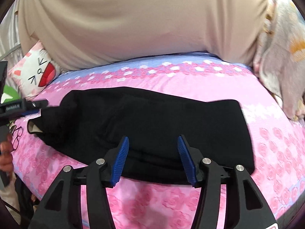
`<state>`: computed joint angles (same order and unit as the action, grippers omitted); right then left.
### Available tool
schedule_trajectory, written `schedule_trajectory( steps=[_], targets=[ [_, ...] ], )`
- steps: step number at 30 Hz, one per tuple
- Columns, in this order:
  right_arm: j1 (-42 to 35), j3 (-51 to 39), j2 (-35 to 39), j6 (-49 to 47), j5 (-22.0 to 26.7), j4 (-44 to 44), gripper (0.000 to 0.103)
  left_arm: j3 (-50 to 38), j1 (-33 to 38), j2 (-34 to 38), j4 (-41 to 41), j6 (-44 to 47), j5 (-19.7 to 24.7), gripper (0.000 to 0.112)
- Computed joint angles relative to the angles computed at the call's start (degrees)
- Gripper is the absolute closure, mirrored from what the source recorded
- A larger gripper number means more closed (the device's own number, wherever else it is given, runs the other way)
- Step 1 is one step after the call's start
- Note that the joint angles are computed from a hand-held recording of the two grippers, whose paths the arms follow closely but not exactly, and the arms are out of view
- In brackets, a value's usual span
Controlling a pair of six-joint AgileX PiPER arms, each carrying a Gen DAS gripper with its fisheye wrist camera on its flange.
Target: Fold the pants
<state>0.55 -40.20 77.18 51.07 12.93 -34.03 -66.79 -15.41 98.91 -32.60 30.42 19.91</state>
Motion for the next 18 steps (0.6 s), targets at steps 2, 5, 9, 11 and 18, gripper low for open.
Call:
schedule_trajectory(
  steps=[2, 5, 9, 11, 18],
  targets=[
    [2.44, -2.31, 2.49, 0.1, -0.24, 0.33, 0.05, -1.93, 3.34, 0.93, 10.03, -10.22, -3.28, 0.042],
    [6.72, -6.67, 6.48, -1.39, 0.83, 2.26, 0.049, -8.3, 8.89, 4.97, 17.76, -18.25, -0.6, 0.042],
    [13.85, -13.12, 12.18, -6.56, 3.74, 2.69, 0.032, -8.63, 16.08, 4.9, 8.49, -7.84, 0.69, 0.035],
    [15.74, -17.22, 16.17, -13.39, 5.32, 7.33, 0.032, -7.52, 18.89, 4.81, 3.34, -2.12, 0.69, 0.034],
    [14.63, -43.76, 32.54, -45.76, 16.27, 43.91, 0.092, -3.88, 25.1, 2.74, -12.16, 15.64, 3.57, 0.034]
  ],
)
